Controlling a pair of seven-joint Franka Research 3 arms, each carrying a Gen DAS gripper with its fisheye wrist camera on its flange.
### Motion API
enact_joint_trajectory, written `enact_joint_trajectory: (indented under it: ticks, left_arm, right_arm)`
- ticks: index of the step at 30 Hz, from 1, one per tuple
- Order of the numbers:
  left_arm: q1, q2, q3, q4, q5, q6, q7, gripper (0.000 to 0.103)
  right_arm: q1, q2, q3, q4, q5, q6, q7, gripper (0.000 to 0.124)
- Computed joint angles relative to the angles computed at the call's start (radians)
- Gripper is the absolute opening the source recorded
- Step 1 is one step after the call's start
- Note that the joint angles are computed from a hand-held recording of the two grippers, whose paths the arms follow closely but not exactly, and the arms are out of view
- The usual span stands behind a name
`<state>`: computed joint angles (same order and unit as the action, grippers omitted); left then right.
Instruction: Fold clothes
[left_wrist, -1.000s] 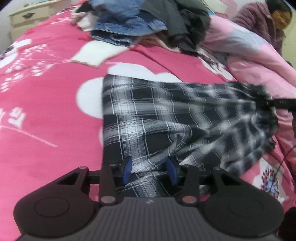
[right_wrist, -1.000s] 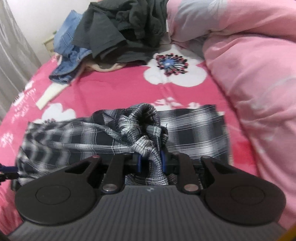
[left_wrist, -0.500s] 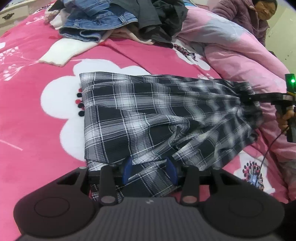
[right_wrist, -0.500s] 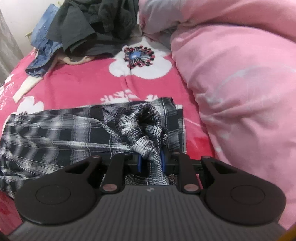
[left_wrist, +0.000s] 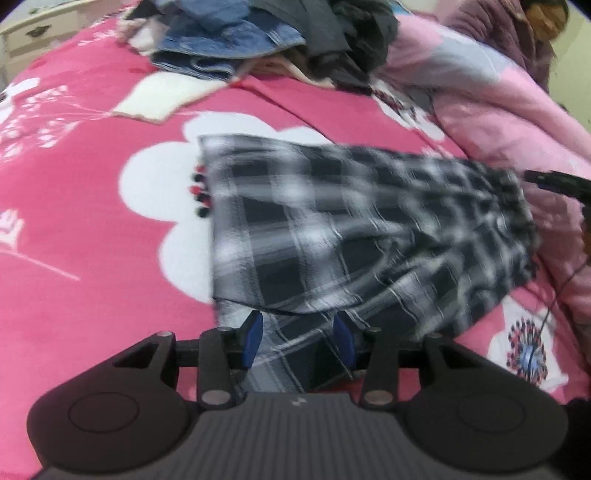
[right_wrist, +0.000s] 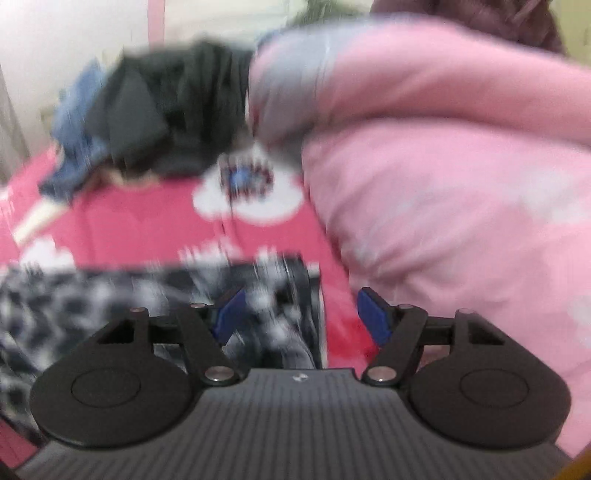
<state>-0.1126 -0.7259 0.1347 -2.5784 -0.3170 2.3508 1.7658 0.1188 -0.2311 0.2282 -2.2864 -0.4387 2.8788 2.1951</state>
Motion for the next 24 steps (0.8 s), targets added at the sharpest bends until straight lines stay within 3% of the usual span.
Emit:
enact_joint_trajectory:
  ticks: [2,4,5,7,10,11,13,14,15,19,20,24]
  left_arm:
    - [0.001,0.008,0.007,0.007,-0.012,-0.003,-0.009,0.044]
    - [-0.001,0.018,0.009,0.01,-0.021,-0.012,-0.008,0.044]
    - [0.002,0.02,0.005,0.006,-0.02,-0.015,-0.011,0.044]
    - [0.008,0.019,-0.003,-0.006,-0.019,-0.018,-0.02,0.044]
    - [0.01,-0.012,-0.006,-0.045,-0.02,0.004,-0.012,0.044]
    - [0.01,-0.025,-0.007,-0.057,-0.017,0.012,-0.009,0.044]
    - [0.006,-0.049,-0.006,-0.075,-0.009,0.019,-0.002,0.044]
    - [0.004,-0.062,-0.001,-0.082,-0.008,0.019,0.001,0.044]
    - [0.001,-0.075,0.003,-0.089,-0.007,0.019,0.004,0.045]
    - [0.004,-0.141,0.059,-0.122,-0.041,-0.009,0.008,0.045]
    - [0.008,-0.156,0.073,-0.129,-0.051,-0.016,0.012,0.045]
    - [0.036,-0.177,0.097,-0.142,-0.06,-0.013,0.026,0.046]
  right_arm:
    - [-0.009,-0.023,0.007,-0.029,-0.014,0.093,0.027,0.061]
    - [0.038,-0.018,-0.011,-0.038,0.05,0.124,-0.043,0.058]
    - [0.095,-0.006,-0.045,-0.041,0.139,0.124,-0.13,0.058]
    - [0.23,0.021,-0.135,-0.043,0.367,0.089,-0.329,0.058]
    - [0.238,0.066,-0.122,-0.056,0.452,0.051,-0.35,0.058]
    - [0.224,0.09,-0.105,-0.043,0.452,-0.002,-0.34,0.057]
    - [0.177,0.102,-0.054,-0.052,0.325,-0.006,-0.242,0.057]
    - [0.17,0.103,-0.04,-0.022,0.28,-0.063,-0.217,0.054]
    - [0.178,0.106,-0.037,0.018,0.265,-0.131,-0.223,0.051]
    - [0.214,0.087,-0.032,0.105,0.206,-0.158,-0.322,0.051]
    - [0.231,0.093,-0.034,0.136,0.22,-0.165,-0.372,0.052]
    - [0.32,0.204,-0.052,0.358,0.477,-0.283,-0.662,0.061]
